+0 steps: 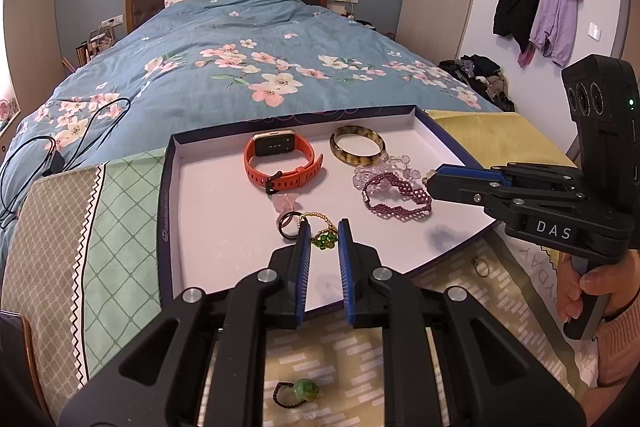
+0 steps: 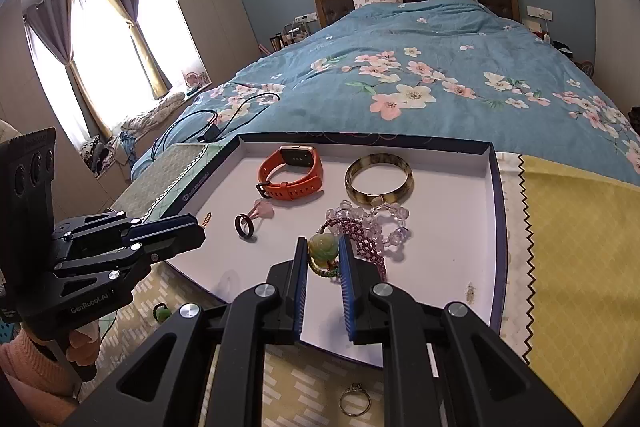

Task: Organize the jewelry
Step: 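Carry the gold ring and green-bead hair tie into the box and open both tools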

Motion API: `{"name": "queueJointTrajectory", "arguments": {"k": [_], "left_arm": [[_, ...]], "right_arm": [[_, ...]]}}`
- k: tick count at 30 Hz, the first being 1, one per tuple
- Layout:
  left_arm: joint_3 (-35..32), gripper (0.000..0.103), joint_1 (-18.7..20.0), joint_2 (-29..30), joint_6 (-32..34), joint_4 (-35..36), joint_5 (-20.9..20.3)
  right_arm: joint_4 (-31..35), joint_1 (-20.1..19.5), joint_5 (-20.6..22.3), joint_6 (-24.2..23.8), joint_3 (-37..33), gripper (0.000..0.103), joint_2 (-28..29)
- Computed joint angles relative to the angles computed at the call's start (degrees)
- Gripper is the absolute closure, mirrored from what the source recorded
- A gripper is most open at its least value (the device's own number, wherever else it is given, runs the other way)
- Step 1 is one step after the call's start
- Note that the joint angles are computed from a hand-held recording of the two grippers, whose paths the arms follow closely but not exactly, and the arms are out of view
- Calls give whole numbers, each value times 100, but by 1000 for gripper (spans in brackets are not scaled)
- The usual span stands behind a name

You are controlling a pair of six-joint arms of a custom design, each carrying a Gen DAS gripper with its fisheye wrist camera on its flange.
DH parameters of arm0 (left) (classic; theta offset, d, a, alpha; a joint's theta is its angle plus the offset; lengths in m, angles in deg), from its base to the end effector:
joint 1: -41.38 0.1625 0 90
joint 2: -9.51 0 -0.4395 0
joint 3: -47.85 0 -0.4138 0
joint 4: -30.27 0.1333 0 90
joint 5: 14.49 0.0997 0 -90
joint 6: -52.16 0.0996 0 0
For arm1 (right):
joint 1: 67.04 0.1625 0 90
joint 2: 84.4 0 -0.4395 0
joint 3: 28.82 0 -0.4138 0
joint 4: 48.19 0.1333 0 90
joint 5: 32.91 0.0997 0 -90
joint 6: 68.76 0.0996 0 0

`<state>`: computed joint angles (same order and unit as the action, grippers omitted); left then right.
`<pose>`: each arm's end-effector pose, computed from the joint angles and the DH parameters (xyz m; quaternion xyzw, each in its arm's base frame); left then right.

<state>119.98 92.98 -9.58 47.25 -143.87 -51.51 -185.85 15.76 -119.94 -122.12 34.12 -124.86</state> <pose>-0.3180 -0.7438 -0.0243 0.1339 0.8601 -0.3816 0.3108 0.0309 -0.8600 0.2419 0.3877 -0.8953 0.2009 0.0880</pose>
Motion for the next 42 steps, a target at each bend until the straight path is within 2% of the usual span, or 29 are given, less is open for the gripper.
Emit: {"name": "queueJointTrajectory", "arguments": {"k": [42], "left_arm": [[-608,89,264,317,-517,824,35]], "right_arm": [[47,61,-564,85,-374,89,369]]}}
